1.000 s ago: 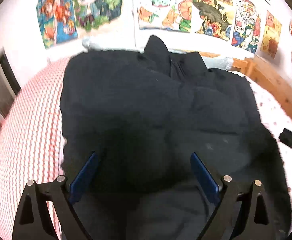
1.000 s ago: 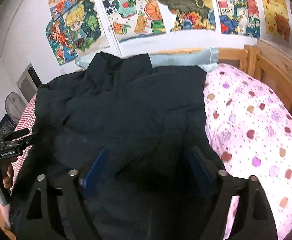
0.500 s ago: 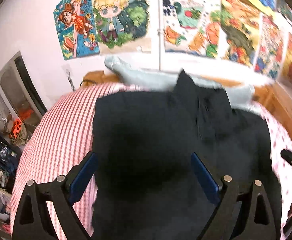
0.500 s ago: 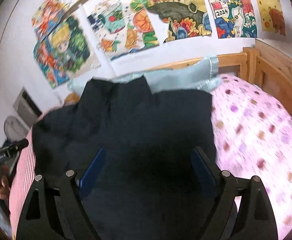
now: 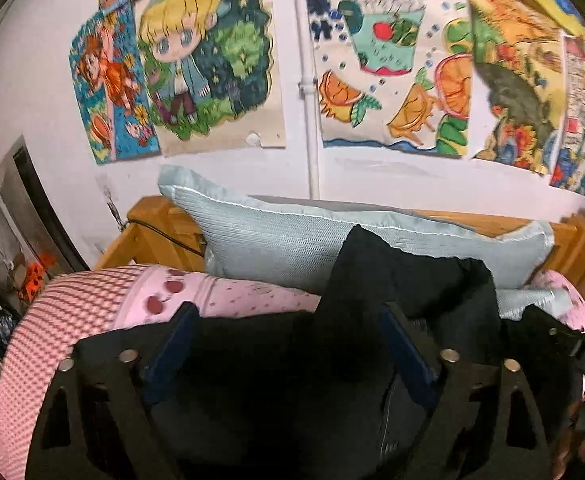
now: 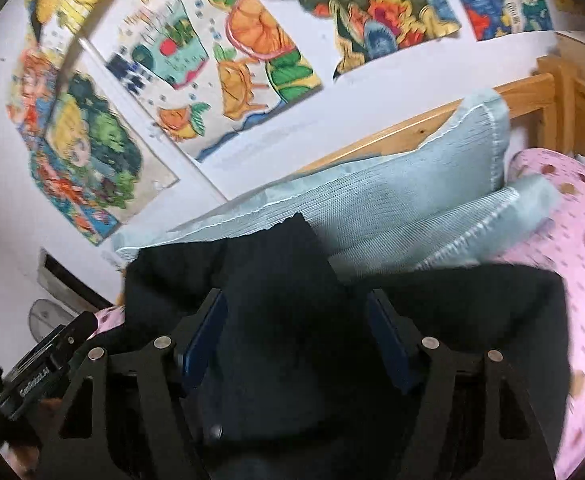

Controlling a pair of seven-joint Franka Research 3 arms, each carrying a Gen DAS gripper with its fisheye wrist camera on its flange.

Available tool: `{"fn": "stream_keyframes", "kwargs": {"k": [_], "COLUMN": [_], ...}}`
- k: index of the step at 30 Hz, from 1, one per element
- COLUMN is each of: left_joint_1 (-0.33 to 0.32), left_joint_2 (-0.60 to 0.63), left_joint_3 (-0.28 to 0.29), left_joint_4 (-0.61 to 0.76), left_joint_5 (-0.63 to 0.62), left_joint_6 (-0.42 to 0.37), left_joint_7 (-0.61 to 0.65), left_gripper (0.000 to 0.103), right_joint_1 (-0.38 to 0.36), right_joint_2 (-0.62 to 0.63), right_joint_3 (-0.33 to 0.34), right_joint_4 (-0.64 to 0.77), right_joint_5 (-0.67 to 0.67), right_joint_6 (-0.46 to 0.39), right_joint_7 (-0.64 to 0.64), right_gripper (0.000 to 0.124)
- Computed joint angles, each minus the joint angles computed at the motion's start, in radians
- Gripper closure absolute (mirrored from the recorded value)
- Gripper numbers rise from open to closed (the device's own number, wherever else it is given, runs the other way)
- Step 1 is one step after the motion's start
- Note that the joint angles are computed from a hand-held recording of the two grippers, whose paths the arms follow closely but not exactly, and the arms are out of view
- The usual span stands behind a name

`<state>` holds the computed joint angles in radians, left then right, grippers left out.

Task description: Fold large clothes

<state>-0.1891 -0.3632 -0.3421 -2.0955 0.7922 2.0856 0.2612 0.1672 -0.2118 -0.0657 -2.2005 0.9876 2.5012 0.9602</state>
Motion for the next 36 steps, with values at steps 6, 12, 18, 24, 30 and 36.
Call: {"fn": "stream_keyframes", "kwargs": {"k": [6, 12, 18, 24, 30, 36], "left_joint_1": [0.025, 0.042, 0.081, 0.074, 0.012, 0.023], "left_joint_2": [0.055, -0.002, -0.204, -0.415, -0.571, -0.535], "left_joint_3": [0.034, 0.062, 0.052, -0.032, -0.116, -0.176], "left_joint_4": [-0.021, -0.141, -0.326, -0.458, -0.533, -0.545], "left_joint_5": [0.009, 0.0, 0.002, -0.021, -0.067, -0.062], "left_joint_6": [0.077, 0.295, 0.509, 0.53, 0.465, 0.386], "left_joint_7": [-0.112, -0.156, -0.242, -0.2, -0.167, -0.168], "left_gripper": [0.037, 0.096, 0.099, 0.1, 0.1, 0.1], "right_joint_1": [0.009, 0.028, 0.025, 0.006, -0.037, -0.034], "right_joint_2": [0.118, 0.068, -0.108, -0.344, -0.562, -0.57], "right_joint_3": [0.034, 0.032, -0.025, -0.103, -0.167, -0.169], "right_joint_4": [0.062, -0.006, -0.119, -0.284, -0.44, -0.487], "right_joint_5": [0.002, 0.162, 0.253, 0.241, 0.183, 0.119], "right_joint_6": [0.06, 0.115, 0.056, -0.018, -0.049, -0.004], "right_joint_7": [0.069, -0.125, -0.323, -0.474, -0.581, -0.599], "right_gripper": [0.067, 0.12, 0.121, 0.122, 0.122, 0.122]}}
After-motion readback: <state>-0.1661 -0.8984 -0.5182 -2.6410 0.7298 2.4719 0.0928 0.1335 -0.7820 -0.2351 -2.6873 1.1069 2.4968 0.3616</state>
